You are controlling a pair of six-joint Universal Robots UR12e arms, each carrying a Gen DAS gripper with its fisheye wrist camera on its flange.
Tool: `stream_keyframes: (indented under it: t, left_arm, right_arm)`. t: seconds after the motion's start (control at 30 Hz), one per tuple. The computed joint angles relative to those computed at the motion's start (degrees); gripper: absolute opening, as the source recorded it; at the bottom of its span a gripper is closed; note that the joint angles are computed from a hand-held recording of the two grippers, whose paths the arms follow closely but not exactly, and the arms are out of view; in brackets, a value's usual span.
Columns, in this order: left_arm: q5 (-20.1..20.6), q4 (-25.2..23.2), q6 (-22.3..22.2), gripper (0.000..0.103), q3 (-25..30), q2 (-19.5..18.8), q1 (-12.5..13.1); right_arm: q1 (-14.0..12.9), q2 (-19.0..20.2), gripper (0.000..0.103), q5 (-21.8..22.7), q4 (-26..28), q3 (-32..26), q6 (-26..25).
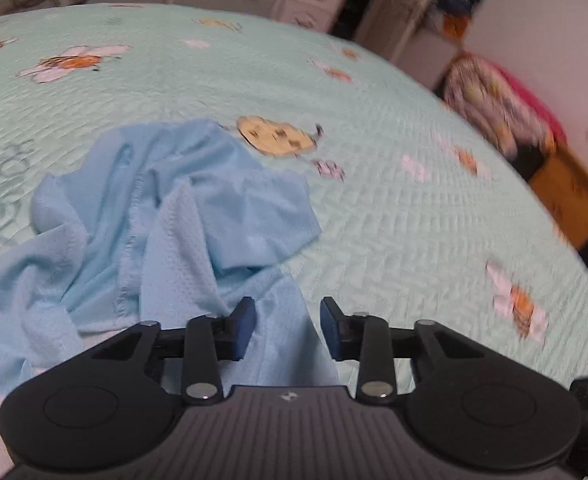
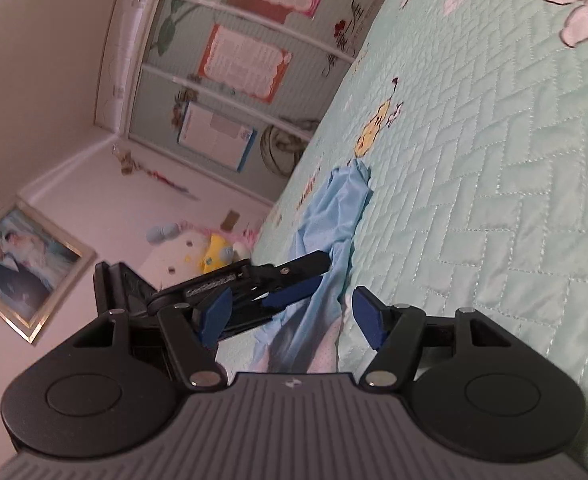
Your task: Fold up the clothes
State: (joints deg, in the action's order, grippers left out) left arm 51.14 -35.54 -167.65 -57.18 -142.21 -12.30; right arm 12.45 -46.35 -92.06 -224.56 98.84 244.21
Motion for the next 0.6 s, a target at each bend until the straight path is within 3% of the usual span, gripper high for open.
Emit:
stream_keyframes:
  t: [0.13, 0.2, 0.27, 0.37, 0.43, 0.53, 0.6]
  left_arm:
    - [-6.2, 16.7, -17.93, 0.039, -8.91, 3.23, 3.14]
    - [-11.21, 19.76, -21.74, 0.044, -14.53, 6.16, 5.18]
    - [-15.77, 18.55, -18.44, 0.046, -20.66, 9.69, 6.73]
    - [-22.47, 13.25, -9.65, 0.052, -29.24, 14.82, 8.96]
    - [-24.37, 6.01, -3.55, 0.052, -33.03, 17.24, 9.7]
    - [-25.28, -9.54, 5.99, 0.052, -34.52, 19.01, 9.8]
    - [-24.34, -14.78, 11.9, 0.052, -34.68, 19.68, 9.29]
  right_arm:
    - [-0.26, -0.83, 0.066, 1.38, 5.36, -0.61, -4.69]
    - [-0.69, -1.07, 0.066, 2.74, 9.36, -1.77, -7.46]
    - [-1.43, -1.19, 0.066, 5.06, 14.75, -3.69, -11.23]
    - [-2.42, -1.21, 0.066, 7.97, 23.25, -6.93, -17.16]
    - [-3.51, -1.0, 0.066, 11.62, 25.49, -8.07, -17.82]
    - [-5.23, -0.52, 0.066, 17.51, 28.15, -9.67, -18.12]
    - [-6.05, -0.29, 0.058, 20.23, 29.99, -10.54, -18.64]
